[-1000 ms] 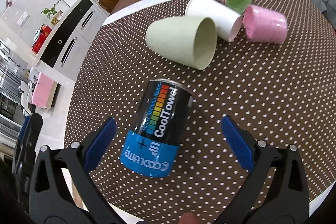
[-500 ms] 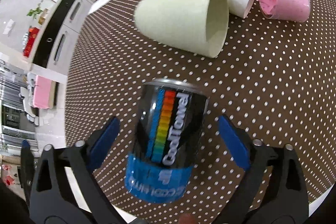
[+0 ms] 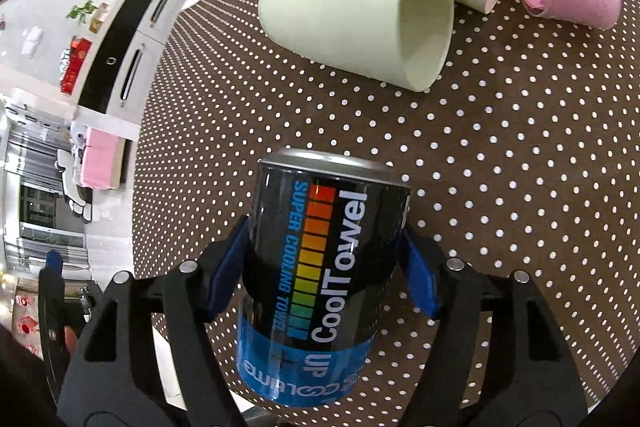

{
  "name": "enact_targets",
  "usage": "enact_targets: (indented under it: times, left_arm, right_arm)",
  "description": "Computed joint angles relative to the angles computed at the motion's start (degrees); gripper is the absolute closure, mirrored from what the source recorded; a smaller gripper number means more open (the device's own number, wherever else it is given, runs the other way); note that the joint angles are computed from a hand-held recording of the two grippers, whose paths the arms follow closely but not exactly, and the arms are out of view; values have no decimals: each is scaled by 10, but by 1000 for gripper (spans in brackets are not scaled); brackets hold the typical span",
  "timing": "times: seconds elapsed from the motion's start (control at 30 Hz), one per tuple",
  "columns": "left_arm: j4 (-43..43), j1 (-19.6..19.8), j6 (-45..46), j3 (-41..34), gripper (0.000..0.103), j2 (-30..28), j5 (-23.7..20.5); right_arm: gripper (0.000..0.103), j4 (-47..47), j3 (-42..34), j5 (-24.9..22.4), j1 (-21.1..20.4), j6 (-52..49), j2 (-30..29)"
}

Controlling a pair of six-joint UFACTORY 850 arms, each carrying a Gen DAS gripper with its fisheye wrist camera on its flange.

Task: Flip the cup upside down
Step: 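Close the right gripper around the black-and-blue can's body, then stand the can on its base, metal lid up, and open the right gripper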

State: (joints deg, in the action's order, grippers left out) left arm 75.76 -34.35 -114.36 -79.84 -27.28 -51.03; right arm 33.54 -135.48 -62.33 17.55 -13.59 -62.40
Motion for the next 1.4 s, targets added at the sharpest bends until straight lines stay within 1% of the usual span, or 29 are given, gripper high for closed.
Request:
enact_targets:
  times: [0.07, 0.17, 0.23, 0.27, 0.33, 0.43, 0.47, 0.5, 0.57, 0.6, 0.63, 0.73, 0.77, 0.83, 0.97, 1.13, 1.17, 1.2, 1.37, 1.4]
  left_arm:
    - [-1, -1, 2, -4, 12, -2, -2]
    - [-1, -4, 7, -8, 12, -5, -5]
    - [-3, -5, 12, -12, 12, -7, -7]
    - [-4, -6, 13, -14, 12, -8, -7]
    - [-5, -8, 17, -18, 12, -10, -9]
    - [-7, -10, 22, -25, 12, -14, -10]
    - [-6, -12, 22, -27, 12, -16, -12]
    - [-6, -13, 22, -31, 12, -18, -13]
    - [-4, -15, 15, -34, 12, -20, -19]
    - [0, -16, 7, -33, 12, -19, -21]
    - [0, -16, 6, -34, 12, -20, -20]
    - [-5, -18, 10, -40, 12, -24, -24]
    - [-5, -19, 12, -43, 12, -26, -25]
    - [-4, -20, 13, -46, 12, -28, -26]
    - [-11, -21, 23, -57, 12, -37, -25]
    - [-10, -22, 25, -66, 12, -43, -22]
    - [-9, -22, 24, -68, 12, -44, -22]
    - [-10, -22, 25, -69, 12, -45, -21]
    - [-13, -24, 32, -73, 12, -50, -19]
    - [-13, -23, 31, -73, 12, -50, -19]
  right_arm:
    - [35, 26, 39, 23, -5, -33, 24]
    - [35, 98, 116, 60, -20, -121, 70]
    - [36, 127, 152, 84, -26, -160, 91]
    - [36, 157, 181, 101, -32, -199, 108]
    - [36, 187, 211, 120, -39, -237, 127]
    - [36, 242, 274, 167, -50, -327, 168]
    - [36, 255, 282, 181, -50, -350, 175]
    - [36, 277, 300, 202, -50, -387, 189]
    - [36, 343, 348, 249, -50, -493, 223]
    - [36, 364, 366, 262, -55, -532, 236]
    - [36, 397, 390, 291, -54, -587, 253]
    - [36, 469, 425, 335, -44, -690, 270]
    - [36, 502, 441, 356, -42, -739, 278]
    - [36, 551, 456, 387, -32, -802, 279]
    - [36, 618, 477, 407, -27, -888, 279]
    - [36, 748, 498, 443, -12, -1064, 282]
    - [36, 763, 500, 449, -10, -1084, 282]
    - [36, 764, 500, 452, -9, -1086, 280]
    - [35, 707, 491, 468, -7, -1026, 269]
    - [35, 718, 492, 470, -7, -1037, 270]
